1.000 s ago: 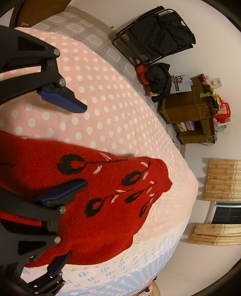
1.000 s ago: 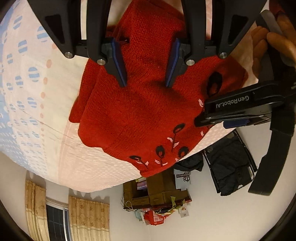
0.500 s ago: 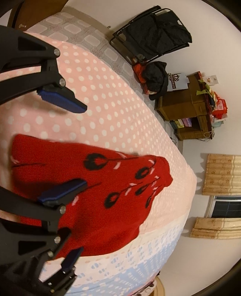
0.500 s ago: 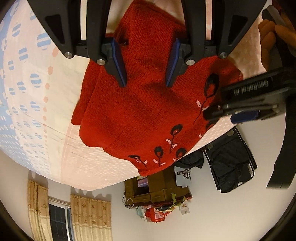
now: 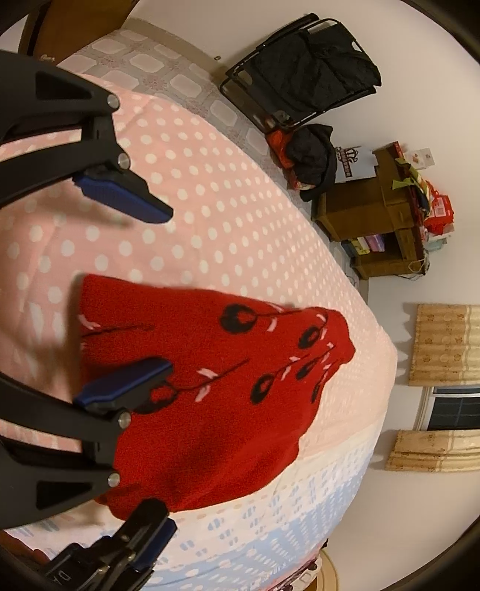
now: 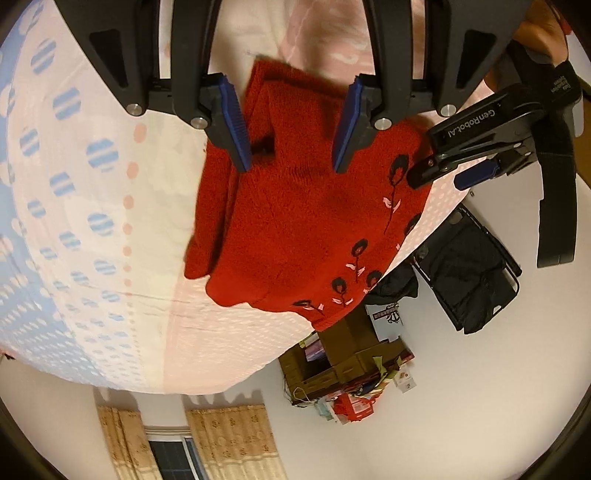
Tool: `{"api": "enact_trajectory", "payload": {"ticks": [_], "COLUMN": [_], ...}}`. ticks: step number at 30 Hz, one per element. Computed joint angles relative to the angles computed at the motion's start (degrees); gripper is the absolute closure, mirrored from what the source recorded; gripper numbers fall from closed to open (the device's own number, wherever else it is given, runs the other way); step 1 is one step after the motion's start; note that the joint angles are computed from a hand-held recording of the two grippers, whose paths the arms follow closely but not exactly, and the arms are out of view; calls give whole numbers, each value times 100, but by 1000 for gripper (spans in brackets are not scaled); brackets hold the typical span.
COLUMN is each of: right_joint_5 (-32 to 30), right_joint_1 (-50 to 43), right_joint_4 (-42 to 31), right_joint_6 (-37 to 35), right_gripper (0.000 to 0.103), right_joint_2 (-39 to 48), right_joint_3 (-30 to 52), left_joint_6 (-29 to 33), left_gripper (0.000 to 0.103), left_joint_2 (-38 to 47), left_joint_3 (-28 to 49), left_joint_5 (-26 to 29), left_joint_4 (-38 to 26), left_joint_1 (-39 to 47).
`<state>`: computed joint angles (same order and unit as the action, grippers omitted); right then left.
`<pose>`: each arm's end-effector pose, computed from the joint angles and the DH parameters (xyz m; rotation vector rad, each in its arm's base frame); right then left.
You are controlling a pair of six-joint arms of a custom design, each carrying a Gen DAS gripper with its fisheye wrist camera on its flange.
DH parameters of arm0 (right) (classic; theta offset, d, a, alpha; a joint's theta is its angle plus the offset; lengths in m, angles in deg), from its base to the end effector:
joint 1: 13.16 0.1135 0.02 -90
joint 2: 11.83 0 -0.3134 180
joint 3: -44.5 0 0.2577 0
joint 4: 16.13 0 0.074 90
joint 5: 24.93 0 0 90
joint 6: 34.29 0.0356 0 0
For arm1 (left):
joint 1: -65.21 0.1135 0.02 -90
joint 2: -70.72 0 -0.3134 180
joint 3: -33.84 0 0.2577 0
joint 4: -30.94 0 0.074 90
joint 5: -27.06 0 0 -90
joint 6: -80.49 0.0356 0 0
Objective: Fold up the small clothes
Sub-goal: 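Withdraw both open tools back from the folded sweater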
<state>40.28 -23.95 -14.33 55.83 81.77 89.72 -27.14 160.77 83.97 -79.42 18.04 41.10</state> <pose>0.2817 -0.0385 0.1564 0.0185 2.3278 0.4216 0.2627 -0.1065 0.1754 0.0192 2.4406 0.0378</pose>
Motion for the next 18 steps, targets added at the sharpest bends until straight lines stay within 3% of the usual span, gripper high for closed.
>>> {"api": "enact_trajectory", "payload": {"ticks": [8,10,12,18], "right_joint_5": [8,-33,-61,-146], "right_joint_1": [-14,-50,-52,-82], "right_joint_4": [81,89,152,82], "right_joint_6": [71,66,128,109], "right_gripper": [55,51,39,38], "right_joint_2": [-413,-461,-530,-633], "right_joint_3": [-300,-334,-398,-441], "left_joint_6": [34,28,21,25], "left_gripper": [8,6,5,4], "left_joint_2": [-115,-128,-141,-200], "left_joint_3": [-127,-146,-145,-178], "left_joint_5": [-64,-111,-139,-165], "left_joint_4": [-39,-53,-76,-98], "left_joint_1": [35,43,44,59]}}
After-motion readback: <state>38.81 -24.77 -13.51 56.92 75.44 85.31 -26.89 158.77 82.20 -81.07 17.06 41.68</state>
